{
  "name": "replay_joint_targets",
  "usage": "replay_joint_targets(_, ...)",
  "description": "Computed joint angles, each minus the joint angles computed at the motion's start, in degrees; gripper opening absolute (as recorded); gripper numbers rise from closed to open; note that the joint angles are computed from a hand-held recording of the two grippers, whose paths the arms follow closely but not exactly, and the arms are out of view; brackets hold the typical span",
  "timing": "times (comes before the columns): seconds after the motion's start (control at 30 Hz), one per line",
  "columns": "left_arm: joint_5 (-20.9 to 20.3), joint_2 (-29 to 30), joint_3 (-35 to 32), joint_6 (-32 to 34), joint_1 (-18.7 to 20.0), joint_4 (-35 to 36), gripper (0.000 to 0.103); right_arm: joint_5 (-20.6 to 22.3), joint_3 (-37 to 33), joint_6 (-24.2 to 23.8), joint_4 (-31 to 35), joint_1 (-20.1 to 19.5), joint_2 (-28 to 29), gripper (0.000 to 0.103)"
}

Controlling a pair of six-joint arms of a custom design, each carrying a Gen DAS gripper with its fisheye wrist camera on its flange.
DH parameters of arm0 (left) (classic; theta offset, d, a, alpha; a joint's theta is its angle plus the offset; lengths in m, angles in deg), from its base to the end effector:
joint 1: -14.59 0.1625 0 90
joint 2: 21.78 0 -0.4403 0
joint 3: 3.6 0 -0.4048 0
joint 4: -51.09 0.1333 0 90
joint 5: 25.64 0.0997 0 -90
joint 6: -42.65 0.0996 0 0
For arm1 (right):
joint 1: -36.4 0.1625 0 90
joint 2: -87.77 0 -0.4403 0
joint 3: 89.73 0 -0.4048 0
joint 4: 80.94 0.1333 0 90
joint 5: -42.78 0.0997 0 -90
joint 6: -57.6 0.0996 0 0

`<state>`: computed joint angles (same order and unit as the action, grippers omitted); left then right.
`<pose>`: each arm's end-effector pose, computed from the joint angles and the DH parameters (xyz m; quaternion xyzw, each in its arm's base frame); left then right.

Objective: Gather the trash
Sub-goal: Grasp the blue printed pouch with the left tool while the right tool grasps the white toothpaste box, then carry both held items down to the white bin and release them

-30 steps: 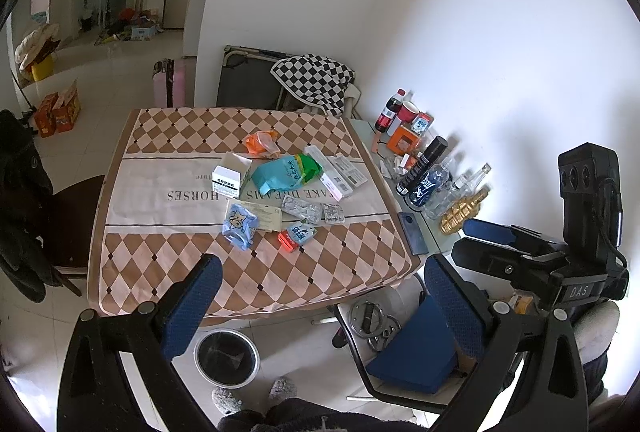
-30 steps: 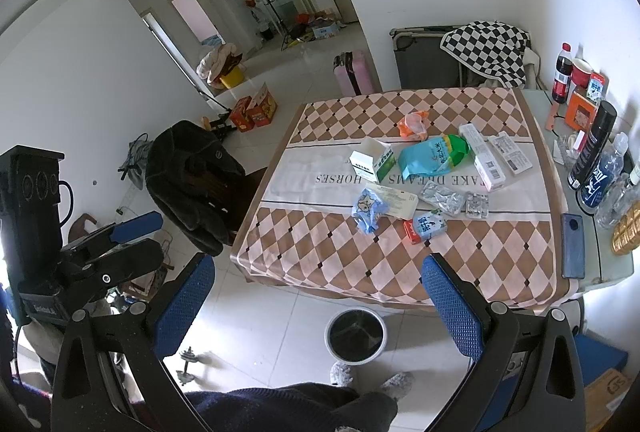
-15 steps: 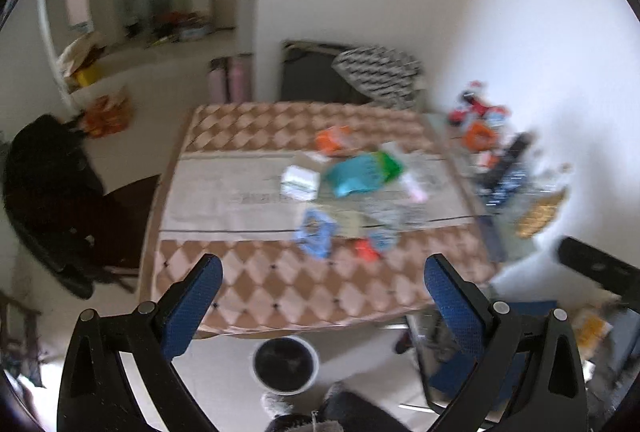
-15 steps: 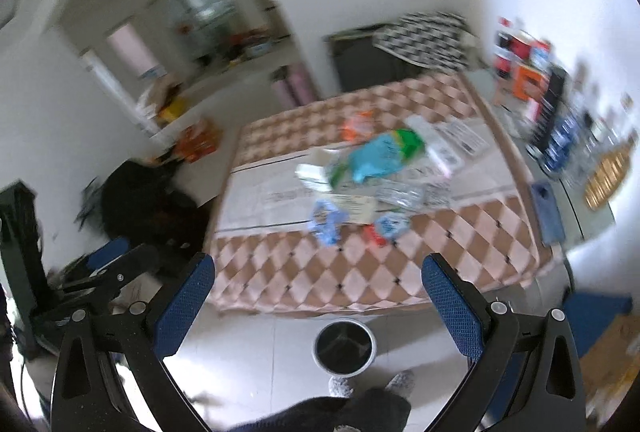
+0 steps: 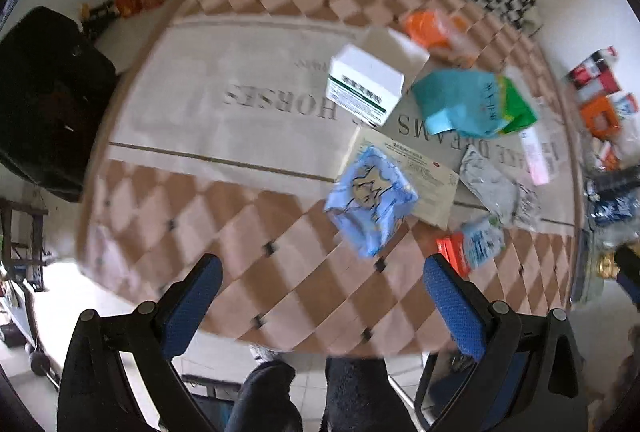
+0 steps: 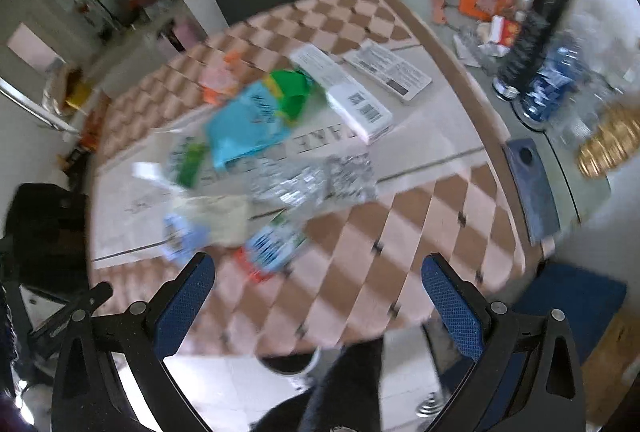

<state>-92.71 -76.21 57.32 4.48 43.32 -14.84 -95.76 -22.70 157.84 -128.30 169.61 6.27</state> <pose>-0.5289 -0.4862 0.3452 0.2406 0.9158 0.0207 0.3210 0.3945 -0.3343 0.5939 -0.3342 -0.8247 0.3090 0.3357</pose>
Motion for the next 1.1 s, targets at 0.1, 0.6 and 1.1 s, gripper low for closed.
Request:
replay_joint_targets(0.1, 0.97, 3.22, 0.63, 1.11, 0.46, -0.96, 0.095, 0.42, 3.24, -11.62, -5.2, -8.04, -3.61, 0.103)
replay_joint_targets(0.6, 0.12, 9.4, -0.42, 4.45, 2.2, -2.05, 0.057, 1.37, 2.26, -48.53, -19.12, -31.31, -1.11, 0.066)
replay_joint_targets(1.1, 0.32, 9.21, -6.22, 3.21, 1.39, 1.14, 0.039, 2.88, 7.99, -42.78, -26.15, -27.37, -6.89, 0.052)
